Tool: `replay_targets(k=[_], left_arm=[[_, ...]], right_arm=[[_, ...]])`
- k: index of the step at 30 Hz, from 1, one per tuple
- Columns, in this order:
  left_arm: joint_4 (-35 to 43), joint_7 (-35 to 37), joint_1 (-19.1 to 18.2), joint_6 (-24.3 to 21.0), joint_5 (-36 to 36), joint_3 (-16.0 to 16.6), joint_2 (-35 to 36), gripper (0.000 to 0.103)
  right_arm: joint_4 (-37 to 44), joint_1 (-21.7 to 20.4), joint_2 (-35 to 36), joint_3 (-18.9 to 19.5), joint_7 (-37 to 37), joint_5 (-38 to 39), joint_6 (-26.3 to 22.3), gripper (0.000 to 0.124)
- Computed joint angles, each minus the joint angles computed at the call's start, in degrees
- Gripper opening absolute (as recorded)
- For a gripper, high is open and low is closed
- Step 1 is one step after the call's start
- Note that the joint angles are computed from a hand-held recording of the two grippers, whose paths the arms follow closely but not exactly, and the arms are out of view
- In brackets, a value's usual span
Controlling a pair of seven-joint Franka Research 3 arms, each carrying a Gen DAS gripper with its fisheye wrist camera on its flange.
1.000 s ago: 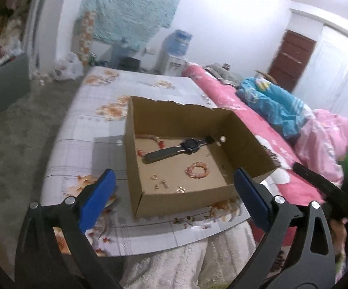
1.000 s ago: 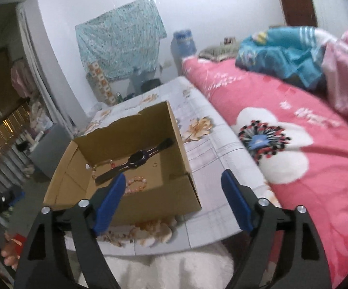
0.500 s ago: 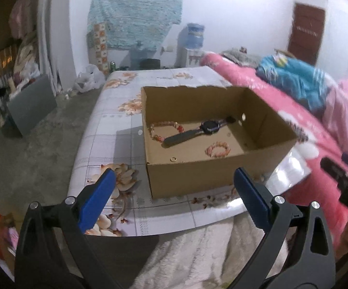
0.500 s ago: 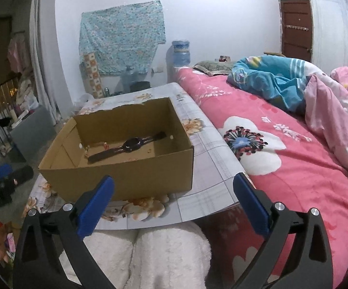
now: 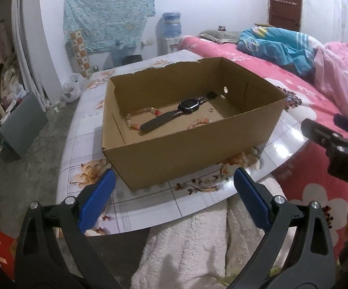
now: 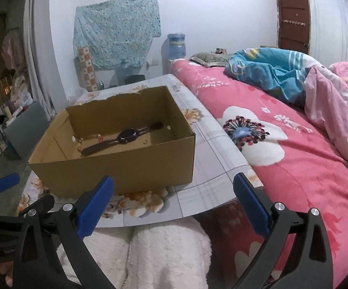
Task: Organize jewelry
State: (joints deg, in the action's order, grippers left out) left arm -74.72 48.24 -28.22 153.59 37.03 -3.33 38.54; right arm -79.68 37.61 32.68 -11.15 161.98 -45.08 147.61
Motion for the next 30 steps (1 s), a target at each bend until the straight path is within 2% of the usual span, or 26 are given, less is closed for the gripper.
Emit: replay_targets(k=[8, 11, 18, 23, 30], left_arm=[[0.6, -5.9, -0.6, 0.7, 0.1, 1.5, 0.6, 0.095], [1.8, -5.7, -0.2, -0.7, -0.3, 1.0, 1.2, 0.095], [9.6, -3.5, -0.8, -8.7, -2.8, 0.1, 5.1, 0.095], [17.7, -0.5, -1.6, -16.1, -5.4, -0.3, 9.5, 0.095], [22.9, -0.8, -2.4, -20.0, -6.8, 0.5, 12.3, 0.095]], right_arm=[[1.1, -0.4, 0.7, 0.2, -1.1, 1.3, -0.9, 0.097], [2.0, -0.6, 1.3, 0.5, -2.5, 2.2, -1.9, 0.097], [3.8, -1.7, 2.6, 1.6, -7.4, 6.6, -3.3, 0.097], [4.5, -2.2, 3.2, 1.8, -10.7, 9.3, -4.0, 0.097], [7.5, -3.3, 5.5, 2.6, -16.0, 14.5, -5.2, 0.097]])
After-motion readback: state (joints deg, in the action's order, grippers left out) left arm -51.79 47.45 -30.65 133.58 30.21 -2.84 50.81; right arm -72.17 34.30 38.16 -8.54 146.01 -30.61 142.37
